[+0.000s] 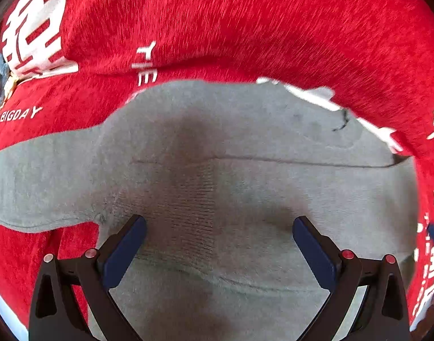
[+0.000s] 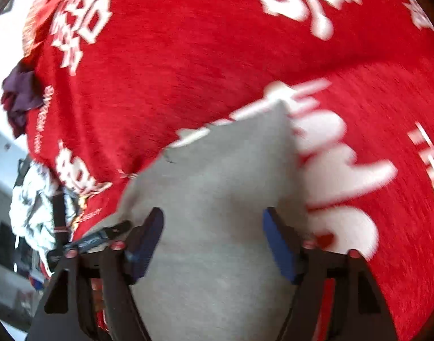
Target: Fold small clothes
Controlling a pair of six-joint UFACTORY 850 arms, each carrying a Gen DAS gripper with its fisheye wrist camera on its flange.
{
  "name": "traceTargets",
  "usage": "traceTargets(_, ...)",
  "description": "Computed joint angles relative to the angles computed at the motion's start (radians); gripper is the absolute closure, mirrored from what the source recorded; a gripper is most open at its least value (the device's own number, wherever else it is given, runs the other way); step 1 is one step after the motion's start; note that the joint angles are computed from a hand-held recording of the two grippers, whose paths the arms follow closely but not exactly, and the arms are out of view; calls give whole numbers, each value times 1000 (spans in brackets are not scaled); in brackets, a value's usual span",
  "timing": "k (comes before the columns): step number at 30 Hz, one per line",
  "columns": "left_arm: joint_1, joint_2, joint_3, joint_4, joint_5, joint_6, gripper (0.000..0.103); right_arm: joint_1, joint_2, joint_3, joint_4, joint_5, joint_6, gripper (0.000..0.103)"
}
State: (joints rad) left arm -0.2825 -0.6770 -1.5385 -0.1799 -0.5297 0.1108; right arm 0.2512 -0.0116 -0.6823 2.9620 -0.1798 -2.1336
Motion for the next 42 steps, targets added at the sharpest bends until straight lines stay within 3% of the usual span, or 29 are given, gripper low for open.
traceTargets(2, -15, -5, 10, 99, 26, -62, 0, -13, -80, -85, -109, 67, 44, 25)
traceTargets(6, -15, 8, 39, 91, 72, -26, 0, -43, -225, -232, -499, 379, 365, 25)
traceTargets(7, -14, 7, 39, 91, 75, -30, 0, -62, -240, -231, -533, 397, 427, 25)
traceTargets(10, -22, 2, 31, 156, 79, -96, 0, -141, -231, -191, -493, 305, 418, 26)
traceTargets(12, -23, -1, 20, 155, 67, -107, 0, -133, -204, -195, -603, 350, 518, 25)
traceTargets(14, -19, 14, 33, 121, 86, -111, 0, -113, -132, -172, -769, 319, 627, 25)
traceTargets(16, -12, 29, 57, 54, 102, -79, 0, -83, -108, -173, -770, 267, 570, 25)
traceTargets(19, -20, 39, 81, 121, 106, -121, 0, -26, -167, -229, -554, 264, 269, 24)
traceTargets(20, -22, 45, 91, 146, 111, -115, 0, -13, -200, -259, -472, 301, 165, 24)
traceTargets(22, -12, 65, 112, 139, 113, -78, 0, 4, -306, -354, -393, 481, 84, 24)
traceTargets(24, 26, 96, 136, 64, 117, -30, 0, 5, -370, -404, -406, 615, 171, 23)
traceTargets(26, 91, 128, 168, -134, 119, 116, 0, 21, -354, -399, -469, 627, 280, 23)
traceTargets(28, 168, 139, 185, -215, 114, 129, 0, 52, -322, -379, -496, 553, 294, 23)
traceTargets(30, 237, 137, 186, -173, 126, 24, 0, 113, -317, -390, -582, 554, 339, 23)
traceTargets(33, 342, 114, 165, -166, 120, -92, 0, 205, -356, -456, -592, 539, 265, 23)
traceTargets(35, 426, 79, 131, -261, 78, -72, 0, 257, -432, -564, -594, 598, 198, 23)
traceTargets(38, 501, 51, 91, -498, 43, 127, 0, 317, -571, -770, -596, 731, 91, 23)
traceTargets(42, 521, -16, -5, -468, 3, 126, 0, 312, -776, -1072, -366, 839, -79, 23)
